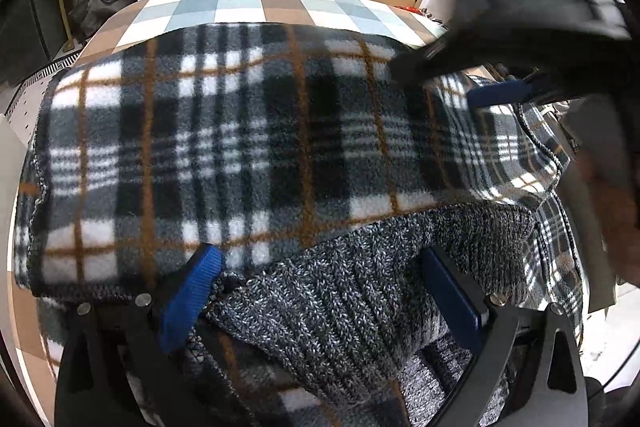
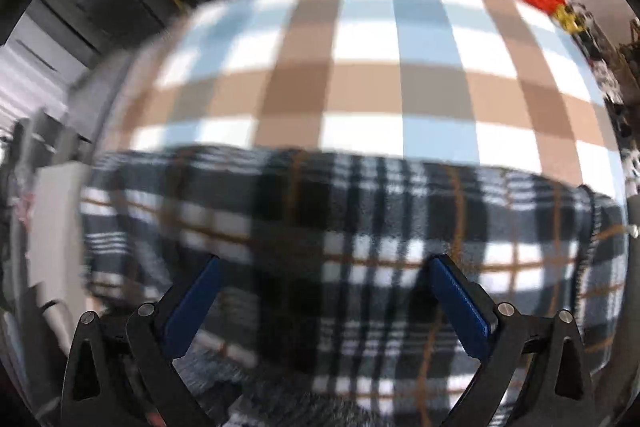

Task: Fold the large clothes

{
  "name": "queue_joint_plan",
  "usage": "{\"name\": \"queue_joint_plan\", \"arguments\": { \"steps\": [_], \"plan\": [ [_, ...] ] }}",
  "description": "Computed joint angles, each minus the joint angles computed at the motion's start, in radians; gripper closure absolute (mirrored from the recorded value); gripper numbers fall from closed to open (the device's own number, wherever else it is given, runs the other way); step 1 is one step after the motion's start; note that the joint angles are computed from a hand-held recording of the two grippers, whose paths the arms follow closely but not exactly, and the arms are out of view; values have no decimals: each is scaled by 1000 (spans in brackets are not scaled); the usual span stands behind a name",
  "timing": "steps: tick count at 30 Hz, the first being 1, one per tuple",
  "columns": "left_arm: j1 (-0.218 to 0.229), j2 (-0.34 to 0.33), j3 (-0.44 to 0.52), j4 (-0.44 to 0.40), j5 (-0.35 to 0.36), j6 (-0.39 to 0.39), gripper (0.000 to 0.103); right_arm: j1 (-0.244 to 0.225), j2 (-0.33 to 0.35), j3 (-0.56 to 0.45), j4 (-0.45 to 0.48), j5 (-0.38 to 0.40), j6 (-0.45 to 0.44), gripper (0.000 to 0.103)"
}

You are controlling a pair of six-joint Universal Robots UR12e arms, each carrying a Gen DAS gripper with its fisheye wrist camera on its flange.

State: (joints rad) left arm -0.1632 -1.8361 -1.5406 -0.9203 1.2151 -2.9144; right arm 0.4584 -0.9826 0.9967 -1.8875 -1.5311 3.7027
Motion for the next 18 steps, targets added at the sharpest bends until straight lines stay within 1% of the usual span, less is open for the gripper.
{"name": "queue_joint_plan", "arguments": {
  "steps": [1,2,5,7,9,10,11,13,14,15,17,18],
  "plan": [
    [1,0,1,-3,-2,0,6,-1,14,-11,36,2,5,0],
    [0,-1,3,-6,-2,-1,6,0,16,-3,39,-5,4,0],
    [1,-4,9,-17,-1,-3,6,10,11,20,5,-51,-14,0],
    [0,-8,17,-25,1,-7,6,12,-2,49,-36,-57,-19,0],
    [2,-3,10,-23,0,0,6,4,-29,89,-84,-20,-51,0],
    [4,-2,9,-22,-6,2,6,-3,-57,131,-132,11,-68,1],
    [5,-3,10,-25,-8,6,6,-9,-91,177,-176,18,-69,1],
    [7,-4,13,-31,-13,14,6,-15,-153,259,-234,-14,-58,1],
    [7,-4,12,-31,-12,14,6,-18,-181,295,-247,-39,-63,1],
    [6,-4,13,-31,-8,15,6,-16,-200,317,-241,-72,-71,1],
    [2,-4,14,-29,7,14,6,-16,-235,359,-194,-153,-85,1],
    [0,-4,13,-26,15,16,6,-19,-242,370,-176,-163,-84,1]
  ]
}}
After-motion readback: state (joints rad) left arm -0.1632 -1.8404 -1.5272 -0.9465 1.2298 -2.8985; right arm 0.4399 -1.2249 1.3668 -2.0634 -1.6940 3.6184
